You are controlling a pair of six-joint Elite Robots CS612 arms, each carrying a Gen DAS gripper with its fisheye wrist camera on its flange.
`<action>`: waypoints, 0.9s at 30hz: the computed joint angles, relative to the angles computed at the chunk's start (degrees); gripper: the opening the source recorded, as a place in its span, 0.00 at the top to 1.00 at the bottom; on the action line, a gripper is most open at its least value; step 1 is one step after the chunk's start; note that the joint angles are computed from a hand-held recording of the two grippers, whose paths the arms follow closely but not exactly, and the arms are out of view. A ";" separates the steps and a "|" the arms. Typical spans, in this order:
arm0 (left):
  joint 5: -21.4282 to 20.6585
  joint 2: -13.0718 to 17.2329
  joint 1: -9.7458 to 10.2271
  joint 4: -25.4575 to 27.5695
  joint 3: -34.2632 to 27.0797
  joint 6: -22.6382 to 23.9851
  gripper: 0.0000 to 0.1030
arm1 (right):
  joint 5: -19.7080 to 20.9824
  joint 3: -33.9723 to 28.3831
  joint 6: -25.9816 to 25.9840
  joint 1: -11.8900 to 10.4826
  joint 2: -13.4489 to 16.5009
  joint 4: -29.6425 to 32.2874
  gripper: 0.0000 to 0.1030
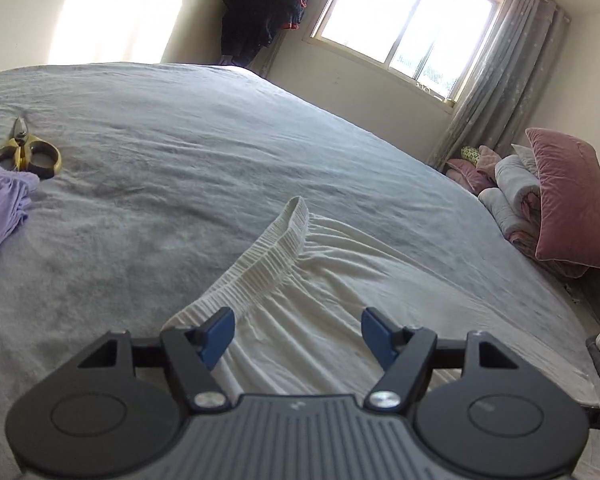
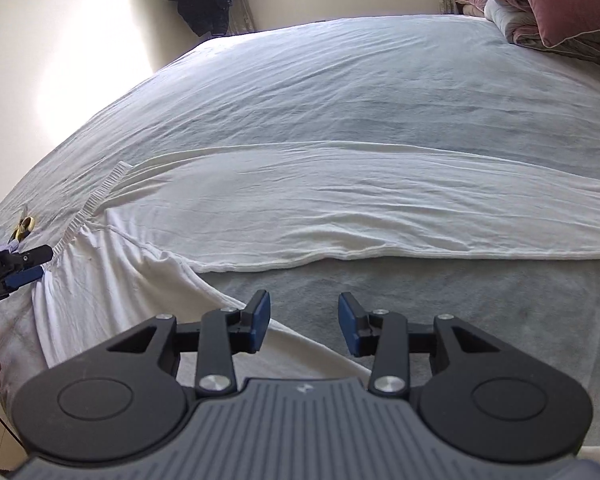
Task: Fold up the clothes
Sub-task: 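Move both open grippers to the white elastic waistband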
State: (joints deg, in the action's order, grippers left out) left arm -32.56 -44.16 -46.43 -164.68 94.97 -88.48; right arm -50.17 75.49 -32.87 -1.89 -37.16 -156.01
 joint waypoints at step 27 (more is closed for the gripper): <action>-8.95 3.23 3.58 0.68 -7.40 -0.90 0.42 | -0.40 -14.40 -8.28 6.88 6.53 7.86 0.40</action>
